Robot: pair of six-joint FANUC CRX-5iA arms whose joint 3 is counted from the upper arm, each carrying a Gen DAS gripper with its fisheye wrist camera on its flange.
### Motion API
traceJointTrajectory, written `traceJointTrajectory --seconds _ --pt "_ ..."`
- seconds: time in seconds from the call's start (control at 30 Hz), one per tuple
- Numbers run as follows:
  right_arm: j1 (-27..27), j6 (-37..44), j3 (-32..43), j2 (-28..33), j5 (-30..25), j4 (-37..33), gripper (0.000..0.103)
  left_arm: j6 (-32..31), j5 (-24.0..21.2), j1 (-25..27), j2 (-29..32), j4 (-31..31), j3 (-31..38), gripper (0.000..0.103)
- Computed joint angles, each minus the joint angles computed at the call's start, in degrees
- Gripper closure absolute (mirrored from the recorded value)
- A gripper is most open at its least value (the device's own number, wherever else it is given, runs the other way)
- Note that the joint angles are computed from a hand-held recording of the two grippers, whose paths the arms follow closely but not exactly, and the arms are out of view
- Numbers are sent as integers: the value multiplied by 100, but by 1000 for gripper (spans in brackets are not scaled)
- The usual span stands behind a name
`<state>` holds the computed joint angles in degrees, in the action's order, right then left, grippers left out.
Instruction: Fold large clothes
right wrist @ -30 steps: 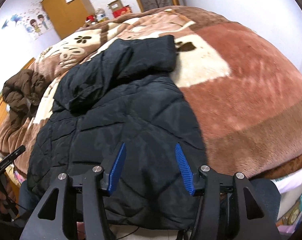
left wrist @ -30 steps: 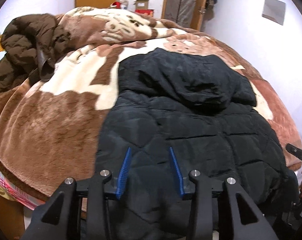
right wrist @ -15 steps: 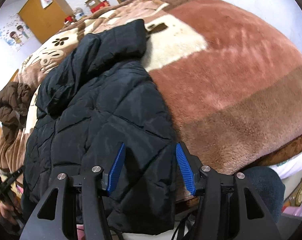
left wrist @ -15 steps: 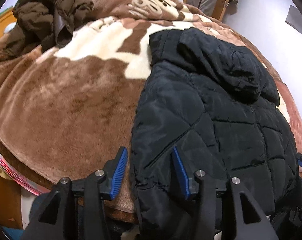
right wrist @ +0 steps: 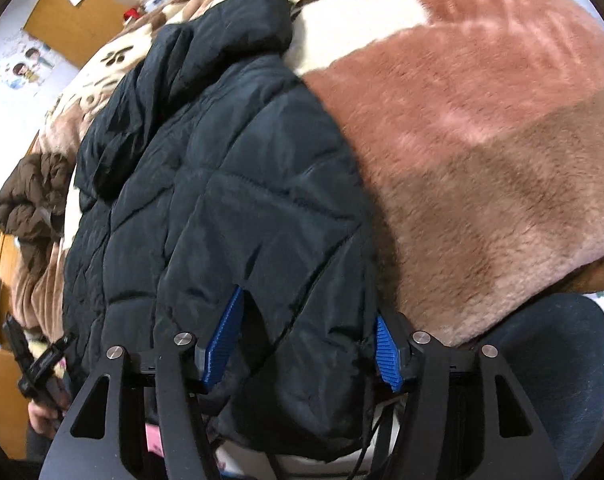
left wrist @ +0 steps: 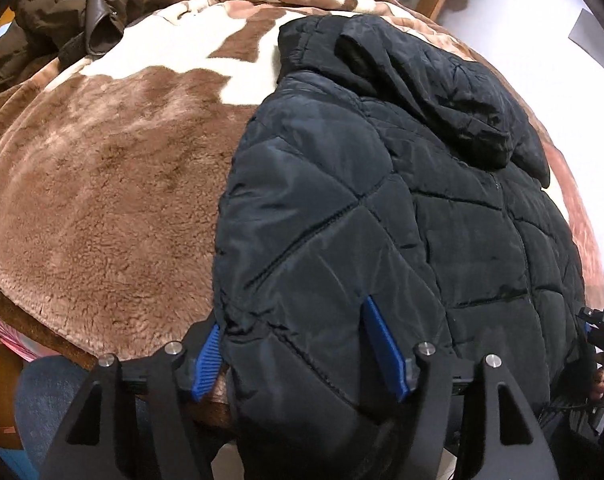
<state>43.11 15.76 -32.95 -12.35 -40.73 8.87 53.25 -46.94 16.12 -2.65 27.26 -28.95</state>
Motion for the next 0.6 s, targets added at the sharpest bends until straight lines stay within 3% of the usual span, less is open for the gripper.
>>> traceJointTrajectory --seconds 0.1,0.13,0.17,0.23,0.27,0.43,0.6 --pt "27 285 149 76 -135 -141 43 100 -41 -93 -6 -227 68 40" --pt "42 274 172 94 -174 -117 53 131 -54 -122 -6 -294 100 48" --pt "39 267 176 76 -179 -123 69 120 -68 -136 -20 -295 109 60" --pt "27 314 149 -32 -60 -170 85 -36 -113 -94 -85 -56 59 77" --pt "67 293 130 -89 -54 -68 87 -142 -146 -53 -123 110 22 82" --pt "227 -263 -147 -622 327 614 90 -684 -278 213 -440 1265 -203 87" --pt "394 -663 -322 -1069 490 1384 91 -1102 -330 344 -718 1971 -209 88"
